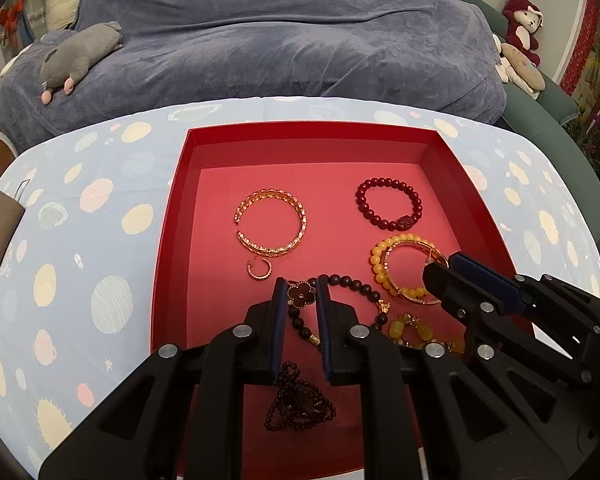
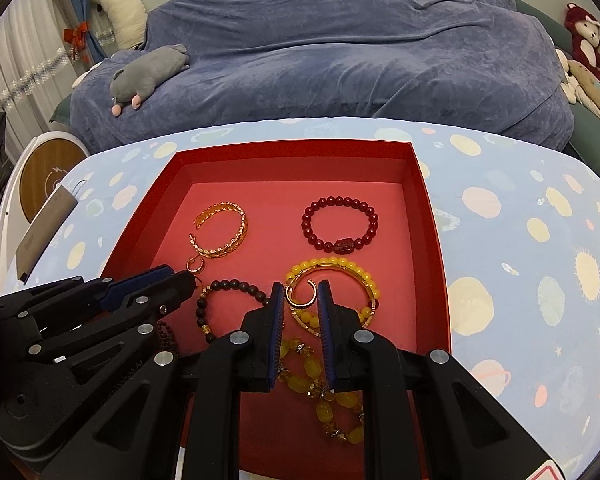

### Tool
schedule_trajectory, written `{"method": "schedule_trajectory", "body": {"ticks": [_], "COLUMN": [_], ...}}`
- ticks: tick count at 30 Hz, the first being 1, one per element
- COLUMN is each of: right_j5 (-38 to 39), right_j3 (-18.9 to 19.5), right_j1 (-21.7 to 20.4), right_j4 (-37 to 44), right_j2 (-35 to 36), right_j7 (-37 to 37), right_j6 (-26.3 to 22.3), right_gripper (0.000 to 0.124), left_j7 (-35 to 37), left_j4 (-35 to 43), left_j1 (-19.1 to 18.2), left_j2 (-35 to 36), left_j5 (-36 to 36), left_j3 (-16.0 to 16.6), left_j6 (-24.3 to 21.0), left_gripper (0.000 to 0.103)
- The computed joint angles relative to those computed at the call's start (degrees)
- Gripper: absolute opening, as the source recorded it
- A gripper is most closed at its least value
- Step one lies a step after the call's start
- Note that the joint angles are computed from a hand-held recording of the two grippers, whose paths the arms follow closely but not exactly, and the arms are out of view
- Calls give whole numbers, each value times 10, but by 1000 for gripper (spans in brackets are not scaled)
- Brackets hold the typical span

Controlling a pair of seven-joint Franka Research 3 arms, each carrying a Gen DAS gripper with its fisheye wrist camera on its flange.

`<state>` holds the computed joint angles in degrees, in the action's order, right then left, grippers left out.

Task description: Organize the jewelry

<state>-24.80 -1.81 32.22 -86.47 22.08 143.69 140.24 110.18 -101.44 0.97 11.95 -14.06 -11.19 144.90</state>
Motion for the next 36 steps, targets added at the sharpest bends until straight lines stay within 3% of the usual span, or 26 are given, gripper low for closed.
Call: {"method": "schedule_trajectory", "body": {"ticks": [5, 7, 12, 15, 28, 31, 36], "right_j5": [-12, -21, -38, -54, -94, -101, -118], "right_j3": [-4, -6, 0, 5, 47, 55, 67], "right_j1": [5, 9, 10, 13, 14, 16, 18], "right_j4": [0, -3, -17, -25, -58, -64, -81], "right_j2": [-4, -9, -30, -45, -96, -105, -123], "right_j7": [13, 24, 48, 70, 112, 120, 142], "right_j6": [-9, -16, -34, -52, -116, -133, -150], "right_gripper": [26, 31, 34, 39, 39, 39, 47], "left_j7": [-10, -19, -41, -45, -41, -55, -56], "left_j4": [-6, -13, -29, -42, -120, -133, -162], "left_j1": [-2, -5, -10, -10, -25, -28, -34], "left_j2": [-5, -12, -31, -47, -132, -146, -173], "left_j5": [6, 14, 38, 36, 16, 27, 24], "left_j3": [1, 4, 10, 13, 37, 43, 53], "left_j6": [12, 22, 29, 29, 21, 17, 22], "left_gripper": [16, 26, 37, 38, 41, 49, 51]}}
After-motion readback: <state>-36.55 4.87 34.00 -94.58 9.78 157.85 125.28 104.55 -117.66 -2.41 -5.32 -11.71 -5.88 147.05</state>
